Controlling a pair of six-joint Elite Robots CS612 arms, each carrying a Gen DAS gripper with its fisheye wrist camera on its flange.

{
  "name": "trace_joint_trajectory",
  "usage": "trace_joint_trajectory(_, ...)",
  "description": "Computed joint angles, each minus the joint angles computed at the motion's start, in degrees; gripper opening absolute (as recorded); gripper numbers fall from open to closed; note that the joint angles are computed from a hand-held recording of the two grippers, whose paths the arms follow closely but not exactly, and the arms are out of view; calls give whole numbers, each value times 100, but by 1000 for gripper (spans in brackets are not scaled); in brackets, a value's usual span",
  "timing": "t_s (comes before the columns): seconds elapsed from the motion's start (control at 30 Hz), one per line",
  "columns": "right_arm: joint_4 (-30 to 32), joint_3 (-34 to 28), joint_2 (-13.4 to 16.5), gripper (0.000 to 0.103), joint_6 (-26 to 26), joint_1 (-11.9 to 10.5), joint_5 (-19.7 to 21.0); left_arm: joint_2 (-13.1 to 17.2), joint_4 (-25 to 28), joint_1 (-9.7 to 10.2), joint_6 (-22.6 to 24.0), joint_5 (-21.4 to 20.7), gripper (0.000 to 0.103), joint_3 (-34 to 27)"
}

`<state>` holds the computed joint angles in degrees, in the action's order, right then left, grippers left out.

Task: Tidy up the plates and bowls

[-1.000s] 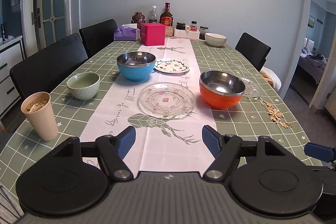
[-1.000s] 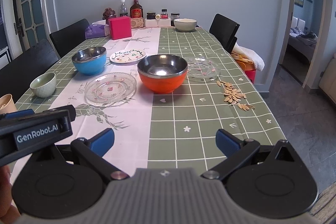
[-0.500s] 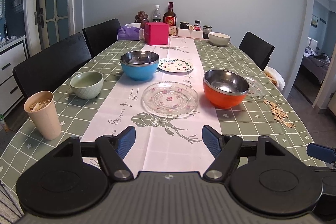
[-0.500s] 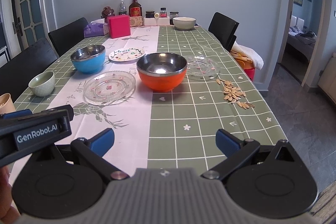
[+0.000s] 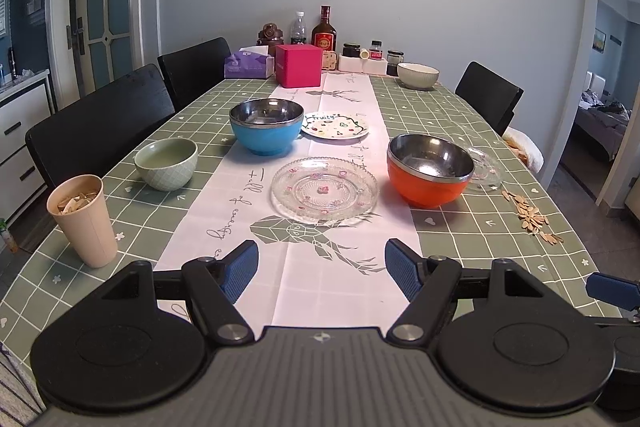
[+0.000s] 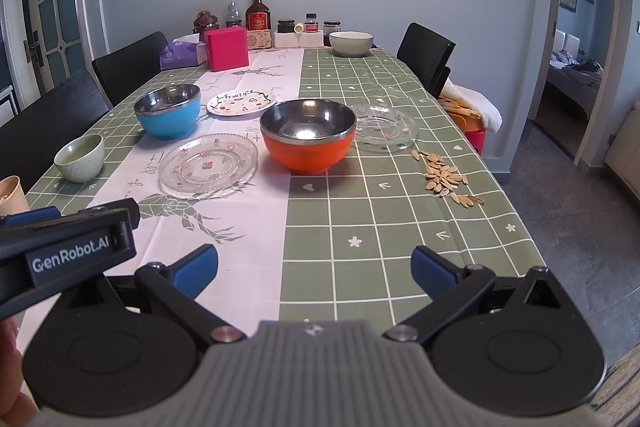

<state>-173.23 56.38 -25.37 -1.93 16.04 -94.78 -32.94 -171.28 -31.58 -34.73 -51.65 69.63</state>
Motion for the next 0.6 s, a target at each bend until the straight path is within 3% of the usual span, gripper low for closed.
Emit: trace_joint_trajectory(0.6, -99, 27, 1, 100, -46, 26, -98, -18, 20, -19, -16, 72, 85, 24)
